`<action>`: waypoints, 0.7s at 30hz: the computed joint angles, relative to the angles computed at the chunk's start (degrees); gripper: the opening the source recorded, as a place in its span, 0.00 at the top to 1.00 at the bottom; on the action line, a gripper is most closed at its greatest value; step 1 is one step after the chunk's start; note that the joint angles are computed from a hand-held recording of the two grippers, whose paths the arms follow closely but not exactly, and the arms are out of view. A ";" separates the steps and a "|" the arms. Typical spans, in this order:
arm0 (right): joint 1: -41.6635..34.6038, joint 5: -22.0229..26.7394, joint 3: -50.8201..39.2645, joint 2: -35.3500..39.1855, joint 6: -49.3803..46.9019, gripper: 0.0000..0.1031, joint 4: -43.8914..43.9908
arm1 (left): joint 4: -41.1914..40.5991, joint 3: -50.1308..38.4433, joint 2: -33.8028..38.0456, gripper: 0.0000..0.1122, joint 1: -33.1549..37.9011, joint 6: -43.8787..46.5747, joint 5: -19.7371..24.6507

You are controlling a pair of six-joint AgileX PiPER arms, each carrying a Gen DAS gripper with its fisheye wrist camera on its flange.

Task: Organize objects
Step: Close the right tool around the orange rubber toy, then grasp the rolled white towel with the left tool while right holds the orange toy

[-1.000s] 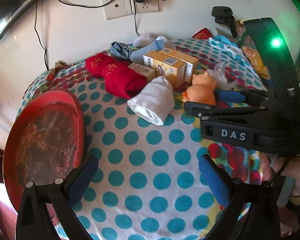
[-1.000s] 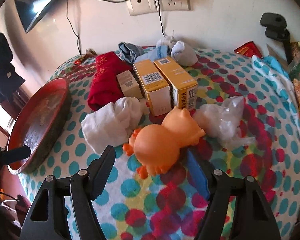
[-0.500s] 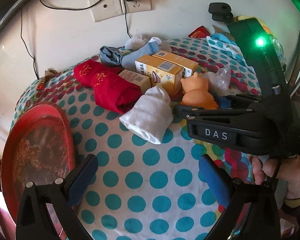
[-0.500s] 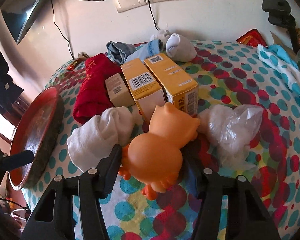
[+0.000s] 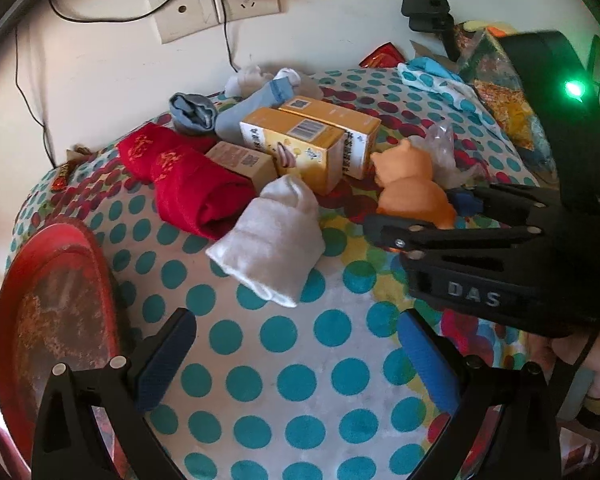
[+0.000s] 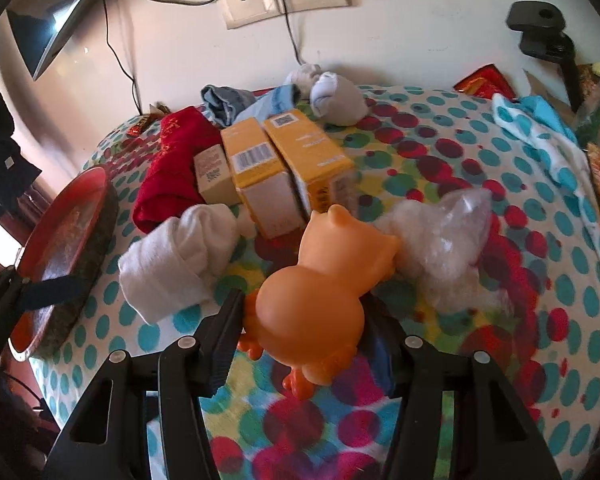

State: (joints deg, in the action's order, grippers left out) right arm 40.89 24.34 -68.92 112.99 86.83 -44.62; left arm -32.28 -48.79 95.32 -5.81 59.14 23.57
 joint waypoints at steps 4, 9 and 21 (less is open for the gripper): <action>0.07 0.25 3.68 -2.23 3.57 0.48 -3.18 | -4.79 -0.72 0.94 0.08 0.60 4.63 0.61; 0.03 -0.91 8.17 -4.58 10.83 0.48 -8.95 | -11.59 -3.38 3.44 0.08 2.55 12.23 3.45; -0.56 -4.43 11.52 -5.53 23.10 0.48 -20.18 | -9.12 -13.15 13.08 0.08 3.49 6.25 7.07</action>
State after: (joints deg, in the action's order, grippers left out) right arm 40.34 19.91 -57.40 107.46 109.92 -64.81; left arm -41.39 -61.94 108.41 -2.32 65.39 30.64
